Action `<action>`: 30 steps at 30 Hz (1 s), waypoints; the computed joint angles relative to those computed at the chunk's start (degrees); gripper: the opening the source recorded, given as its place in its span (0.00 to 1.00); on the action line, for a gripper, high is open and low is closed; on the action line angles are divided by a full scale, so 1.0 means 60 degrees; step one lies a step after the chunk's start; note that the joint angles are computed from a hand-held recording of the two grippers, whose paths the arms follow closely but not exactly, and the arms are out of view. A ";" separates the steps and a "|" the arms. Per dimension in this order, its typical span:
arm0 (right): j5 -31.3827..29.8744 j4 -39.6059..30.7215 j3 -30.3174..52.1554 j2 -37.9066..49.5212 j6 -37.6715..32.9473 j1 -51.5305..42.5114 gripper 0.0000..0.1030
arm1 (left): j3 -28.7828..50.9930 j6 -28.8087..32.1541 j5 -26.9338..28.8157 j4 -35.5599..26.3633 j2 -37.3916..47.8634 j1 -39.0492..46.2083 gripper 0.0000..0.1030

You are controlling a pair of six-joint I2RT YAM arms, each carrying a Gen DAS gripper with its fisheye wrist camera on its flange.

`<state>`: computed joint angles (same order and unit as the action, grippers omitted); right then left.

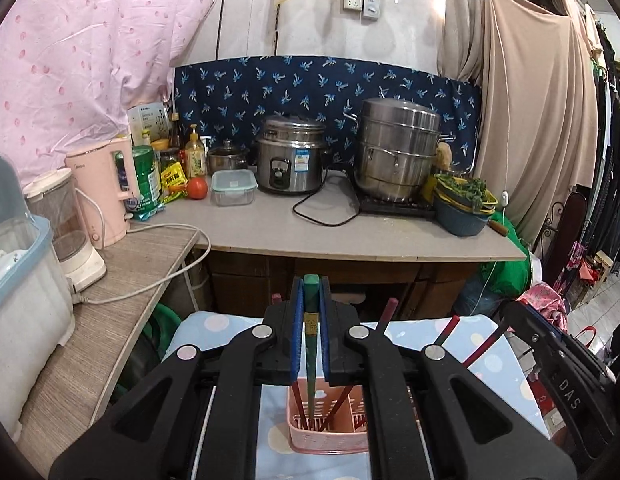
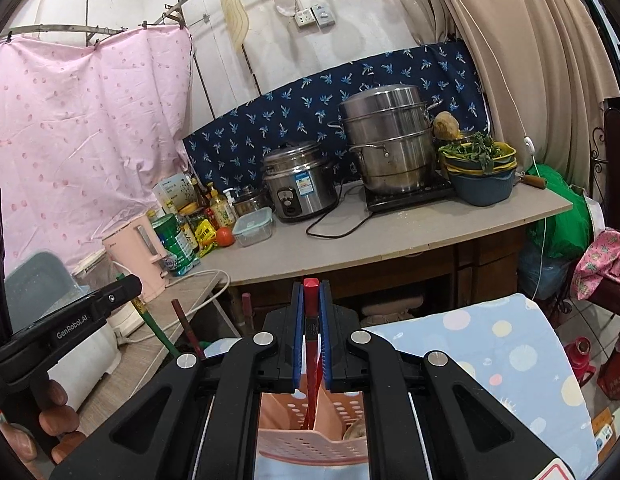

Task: Organize utensils
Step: 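Lower both chopsticks into the pink holder and open both tools, then move both open tools back over the remaining chopsticks and spoon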

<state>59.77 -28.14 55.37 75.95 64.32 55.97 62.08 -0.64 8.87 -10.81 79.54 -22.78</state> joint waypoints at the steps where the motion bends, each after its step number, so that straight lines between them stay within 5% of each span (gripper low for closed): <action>1: -0.0087 0.0046 -0.0021 0.0015 -0.0052 -0.0024 0.07 | -0.0017 -0.0015 -0.0001 0.0014 0.0023 -0.0008 0.07; 4: 0.0017 -0.0098 0.0023 0.0116 0.0055 0.0061 0.11 | -0.0319 0.0011 -0.0127 0.0308 -0.0135 -0.0035 0.11; 6: 0.0081 -0.0251 0.0055 0.0097 0.0146 0.0131 0.14 | -0.0435 0.0081 -0.0203 0.0377 -0.0226 -0.0043 0.32; 7: 0.0122 -0.0316 0.0053 0.0062 0.0211 0.0171 0.15 | -0.0525 0.0087 -0.0177 0.0441 -0.0288 -0.0024 0.34; 16: 0.0503 -0.1622 0.0365 0.0056 0.1333 0.0938 0.18 | -0.0982 0.0381 -0.0367 0.0023 -0.0860 0.0115 0.35; 30: 0.1196 -0.6137 0.2209 0.1657 0.5771 0.3205 0.19 | -0.2066 0.0803 -0.0391 -0.1018 -0.2407 0.0492 0.36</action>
<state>66.95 -64.96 68.62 85.89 98.95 75.20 49.68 4.17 6.52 -16.91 65.10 -19.83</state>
